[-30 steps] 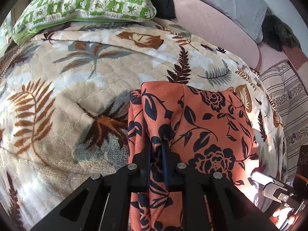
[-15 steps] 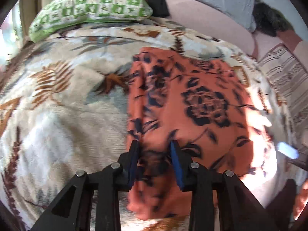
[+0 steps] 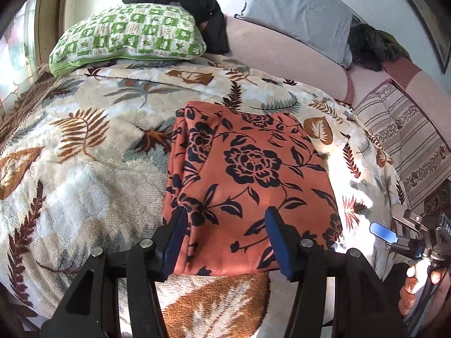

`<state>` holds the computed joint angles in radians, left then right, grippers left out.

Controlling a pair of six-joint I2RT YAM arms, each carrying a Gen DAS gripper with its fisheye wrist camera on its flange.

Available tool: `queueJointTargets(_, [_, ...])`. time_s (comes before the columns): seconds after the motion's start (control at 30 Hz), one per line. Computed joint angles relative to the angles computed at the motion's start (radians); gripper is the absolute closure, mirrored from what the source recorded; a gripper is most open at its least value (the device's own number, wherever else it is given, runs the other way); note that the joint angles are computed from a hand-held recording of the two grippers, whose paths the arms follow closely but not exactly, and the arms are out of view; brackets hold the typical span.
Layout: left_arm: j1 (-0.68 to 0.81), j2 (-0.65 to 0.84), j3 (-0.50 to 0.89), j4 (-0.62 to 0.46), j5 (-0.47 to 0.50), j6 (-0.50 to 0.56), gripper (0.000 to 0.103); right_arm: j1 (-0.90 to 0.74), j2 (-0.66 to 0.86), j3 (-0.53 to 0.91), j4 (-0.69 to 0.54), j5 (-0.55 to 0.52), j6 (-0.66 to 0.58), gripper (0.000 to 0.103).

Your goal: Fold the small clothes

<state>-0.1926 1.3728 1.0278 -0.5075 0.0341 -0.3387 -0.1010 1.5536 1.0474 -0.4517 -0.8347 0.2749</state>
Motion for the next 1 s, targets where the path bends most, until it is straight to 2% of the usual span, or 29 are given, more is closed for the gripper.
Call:
queueJointTargets(0.1, [-0.017,0.095,0.02,-0.009,-0.029,0.002,0.045,-0.019,0.037,0.004,-0.029,0.002,-0.015,0.019])
queueJointTargets(0.13, [-0.013,0.15,0.04,-0.038,-0.041,0.001,0.051,-0.021,0.039,0.001,-0.028,0.007,-0.011,0.019])
queueJointTargets(0.2, [-0.011,0.175,0.014,-0.008,-0.064,0.008,0.061,-0.034,0.03,-0.01,-0.015,0.001,-0.01,0.019])
queueJointTargets(0.37, [-0.009,0.144,0.025,-0.037,-0.059,0.005,0.061,-0.07,0.043,-0.012,-0.005,-0.015,-0.011,0.019])
queueJointTargets(0.47, [-0.001,0.085,0.046,-0.051,-0.019,-0.003,0.061,-0.082,0.051,-0.016,0.01,-0.032,0.0,0.019])
queueJointTargets(0.63, [-0.01,0.132,0.186,-0.053,0.017,0.045,0.053,-0.077,0.097,0.009,0.019,-0.043,0.01,0.019])
queueJointTargets(0.83, [0.008,0.365,0.384,-0.042,0.07,0.108,0.053,-0.034,0.258,0.194,-0.039,-0.053,0.013,0.019])
queueJointTargets(0.97, [0.038,0.536,0.486,-0.119,0.027,0.113,0.054,0.017,0.448,0.418,-0.108,-0.101,0.05,0.019])
queueJointTargets(1.0, [0.045,0.534,0.46,-0.084,0.036,0.112,0.054,0.029,0.508,0.485,-0.129,-0.131,0.064,0.019])
